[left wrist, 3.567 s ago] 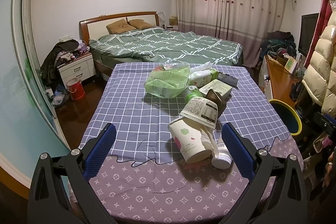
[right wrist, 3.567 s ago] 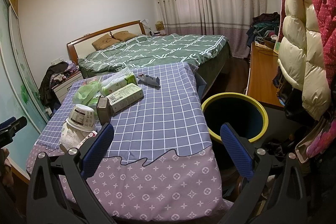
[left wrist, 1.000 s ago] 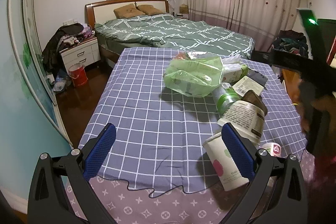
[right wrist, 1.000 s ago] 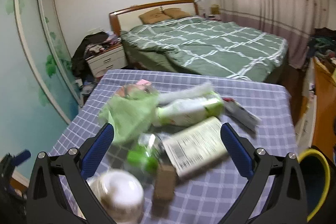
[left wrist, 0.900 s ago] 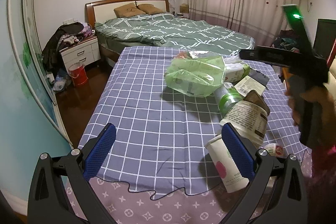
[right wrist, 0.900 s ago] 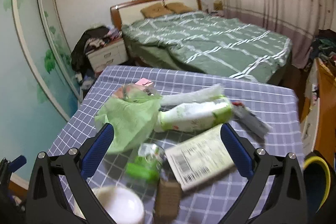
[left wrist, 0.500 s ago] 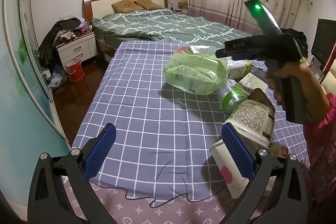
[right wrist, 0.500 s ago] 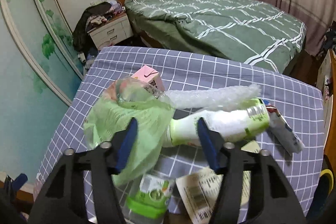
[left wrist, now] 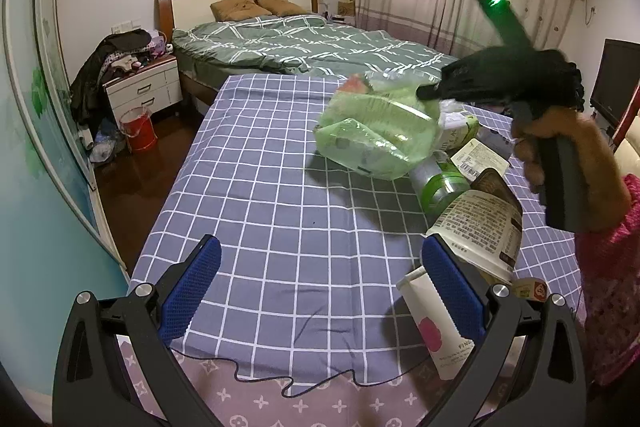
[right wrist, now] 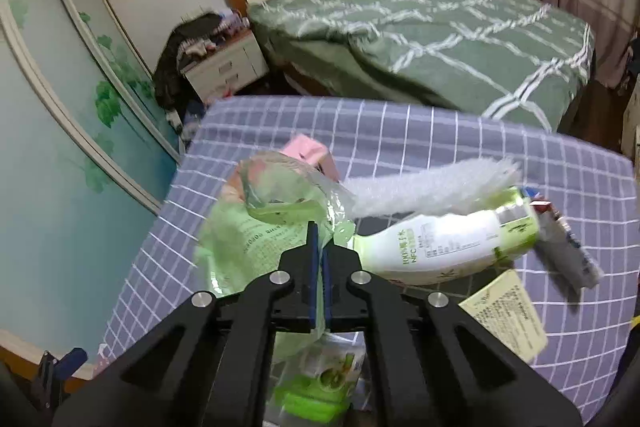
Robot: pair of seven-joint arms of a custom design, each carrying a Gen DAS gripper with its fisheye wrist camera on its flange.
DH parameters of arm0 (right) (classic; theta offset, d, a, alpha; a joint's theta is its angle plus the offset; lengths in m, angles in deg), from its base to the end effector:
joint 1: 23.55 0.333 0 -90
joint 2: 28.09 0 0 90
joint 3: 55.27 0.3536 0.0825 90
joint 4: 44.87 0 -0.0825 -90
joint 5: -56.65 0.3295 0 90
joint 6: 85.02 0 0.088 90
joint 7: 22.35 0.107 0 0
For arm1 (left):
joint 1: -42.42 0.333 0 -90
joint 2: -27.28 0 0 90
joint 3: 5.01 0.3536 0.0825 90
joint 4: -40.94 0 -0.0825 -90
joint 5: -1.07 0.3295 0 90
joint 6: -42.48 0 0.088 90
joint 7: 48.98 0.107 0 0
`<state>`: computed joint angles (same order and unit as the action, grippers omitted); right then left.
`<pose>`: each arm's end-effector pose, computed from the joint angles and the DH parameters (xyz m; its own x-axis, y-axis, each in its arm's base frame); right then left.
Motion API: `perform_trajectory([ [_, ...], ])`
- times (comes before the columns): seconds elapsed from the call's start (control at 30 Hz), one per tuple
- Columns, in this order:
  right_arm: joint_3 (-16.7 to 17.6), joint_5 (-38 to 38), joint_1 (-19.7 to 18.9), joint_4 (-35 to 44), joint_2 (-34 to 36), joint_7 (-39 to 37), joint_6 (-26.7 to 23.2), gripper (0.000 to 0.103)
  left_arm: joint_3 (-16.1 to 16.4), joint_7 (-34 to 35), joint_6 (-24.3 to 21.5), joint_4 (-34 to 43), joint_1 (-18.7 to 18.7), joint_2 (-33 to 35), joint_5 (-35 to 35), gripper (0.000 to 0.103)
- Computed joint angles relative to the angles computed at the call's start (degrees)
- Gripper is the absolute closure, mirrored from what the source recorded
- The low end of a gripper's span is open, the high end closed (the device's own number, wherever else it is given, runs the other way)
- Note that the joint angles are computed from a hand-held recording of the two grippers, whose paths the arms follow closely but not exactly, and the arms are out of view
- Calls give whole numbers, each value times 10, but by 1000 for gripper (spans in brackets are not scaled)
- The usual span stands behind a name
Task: Collect trash
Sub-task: 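Carry the green bag with the right gripper over the yellow-rimmed bin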
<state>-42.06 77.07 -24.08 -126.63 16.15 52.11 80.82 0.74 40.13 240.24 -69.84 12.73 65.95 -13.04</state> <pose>0.7493 0.0902 0.3792 0.1509 -0.9508 -0.2705 -0.7702 0.0584 -0.6352 0.6093 -0.2537 0.3119 -0.2154 -0.9736 0.0751 -0.6603 0.0886 -0.7457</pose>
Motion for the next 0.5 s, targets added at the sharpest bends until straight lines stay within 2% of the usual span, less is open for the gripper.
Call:
perform_trajectory([
  [0.13, 52, 25, -42, -95, -59, -46, 87, 101, -10, 6, 15, -11, 4, -8, 5, 4],
  [0.23, 121, 39, -110, -183, -106, -74, 166, 101, -30, 13, 30, -20, 17, -16, 14, 4],
  [0.4, 270, 23, -290, -342, -165, -61, 309, 101, -71, 21, 37, -27, 42, -24, 37, 4],
  [0.43, 294, 13, -326, -370, -173, -46, 333, 101, -78, 22, 38, -27, 46, -25, 43, 4],
  [0.5, 319, -8, -380, -417, -187, -16, 371, 101, -88, 24, 42, -32, 50, -29, 51, 4],
])
